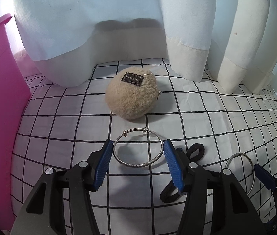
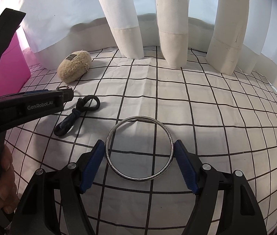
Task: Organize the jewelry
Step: 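Close the left tool on the small silver ring while the right tool grasps the large silver ring, then carry both rings with both tools up and over the pink tub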
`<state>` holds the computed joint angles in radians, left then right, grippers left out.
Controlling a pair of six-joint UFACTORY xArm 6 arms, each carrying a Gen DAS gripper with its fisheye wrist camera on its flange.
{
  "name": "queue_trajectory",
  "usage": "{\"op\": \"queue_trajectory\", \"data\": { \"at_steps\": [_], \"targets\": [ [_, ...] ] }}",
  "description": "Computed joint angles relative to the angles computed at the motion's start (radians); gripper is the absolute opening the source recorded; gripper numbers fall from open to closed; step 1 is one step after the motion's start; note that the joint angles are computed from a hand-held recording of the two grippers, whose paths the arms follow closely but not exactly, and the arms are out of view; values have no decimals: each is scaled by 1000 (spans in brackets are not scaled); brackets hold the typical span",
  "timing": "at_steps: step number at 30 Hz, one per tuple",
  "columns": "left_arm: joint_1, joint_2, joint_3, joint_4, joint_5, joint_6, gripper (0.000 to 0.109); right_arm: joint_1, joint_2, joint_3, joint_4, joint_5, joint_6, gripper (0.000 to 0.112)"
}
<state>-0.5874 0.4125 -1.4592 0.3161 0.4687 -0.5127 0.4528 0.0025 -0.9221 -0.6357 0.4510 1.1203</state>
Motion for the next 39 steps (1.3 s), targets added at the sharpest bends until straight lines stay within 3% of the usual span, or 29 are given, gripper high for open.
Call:
{"op": "queue_trajectory", "data": {
  "at_steps": [10,17,27,39],
  "targets": [
    [-12,-111,100,73,6,-89,53,-21,-83,68,-24,-1,12,70],
    [-21,-188,159,129,39,-166,53,-34,-149,108,15,-11,-60,70],
    [-28,-321,214,218,131,-291,53,-59,-255,120,157,17,-279,70],
    [-86,-549,263,343,331,-494,53,-49,-329,23,338,46,-607,70]
  ]
}}
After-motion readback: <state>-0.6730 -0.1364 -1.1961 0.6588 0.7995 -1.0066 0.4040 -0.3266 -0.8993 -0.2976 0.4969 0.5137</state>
